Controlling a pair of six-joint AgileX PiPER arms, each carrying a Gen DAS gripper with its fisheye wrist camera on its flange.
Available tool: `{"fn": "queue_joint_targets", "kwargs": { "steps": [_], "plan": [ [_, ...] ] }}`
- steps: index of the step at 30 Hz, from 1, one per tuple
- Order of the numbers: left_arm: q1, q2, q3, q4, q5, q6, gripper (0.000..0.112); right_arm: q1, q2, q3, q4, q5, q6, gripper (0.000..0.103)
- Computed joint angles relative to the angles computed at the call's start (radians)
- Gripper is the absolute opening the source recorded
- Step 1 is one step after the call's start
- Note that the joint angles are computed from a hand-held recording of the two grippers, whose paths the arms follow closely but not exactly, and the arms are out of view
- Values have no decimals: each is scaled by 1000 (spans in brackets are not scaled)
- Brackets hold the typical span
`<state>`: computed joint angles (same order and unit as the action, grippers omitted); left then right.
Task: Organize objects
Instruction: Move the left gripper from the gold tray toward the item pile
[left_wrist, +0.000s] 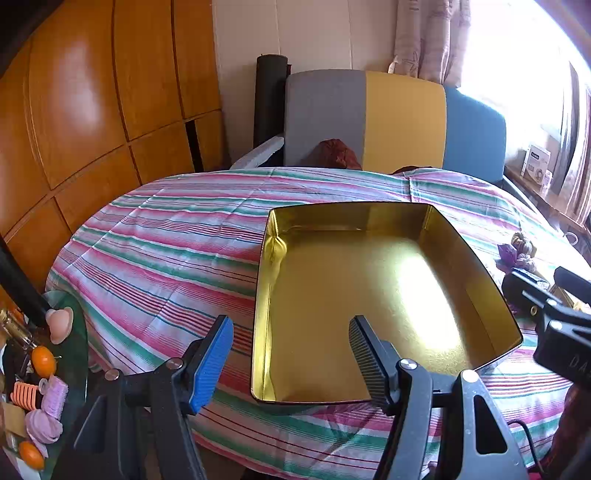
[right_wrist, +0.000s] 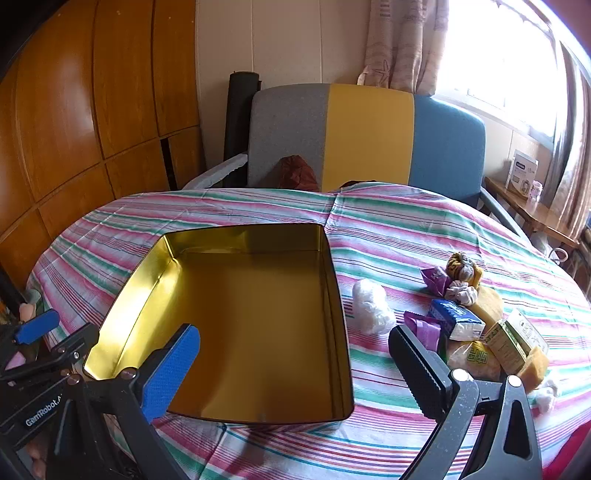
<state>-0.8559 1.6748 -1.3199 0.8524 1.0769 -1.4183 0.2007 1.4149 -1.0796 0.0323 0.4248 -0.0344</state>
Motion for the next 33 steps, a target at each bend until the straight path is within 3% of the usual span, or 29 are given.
{"fn": "queue_joint_targets", "kwargs": {
  "steps": [13,17,21,23,28,30,33],
  "plan": [
    [14,19,-29,-63,-41,72,66,-141,0,-66,123,51,-157,103],
    [34,1,-9,-112,-116,113,66,-228,13,-117,182,84,-211,103],
    [75,-55,56,-206,-279,178,67,-317,36,-178,217,118,-247,103],
    [101,-62,57,-295,-325,246,71,-366,52,-205,241,127,-267,103],
    [98,-19,16,-400,-365,359,70,-487,131,-294,302,136,-322,103],
    [86,10,-24,-402,-338,396,70,-522,164,-318,309,122,-338,103],
    [106,33,-73,-517,-345,530,69,-582,237,-356,350,105,-399,103]
  ]
}}
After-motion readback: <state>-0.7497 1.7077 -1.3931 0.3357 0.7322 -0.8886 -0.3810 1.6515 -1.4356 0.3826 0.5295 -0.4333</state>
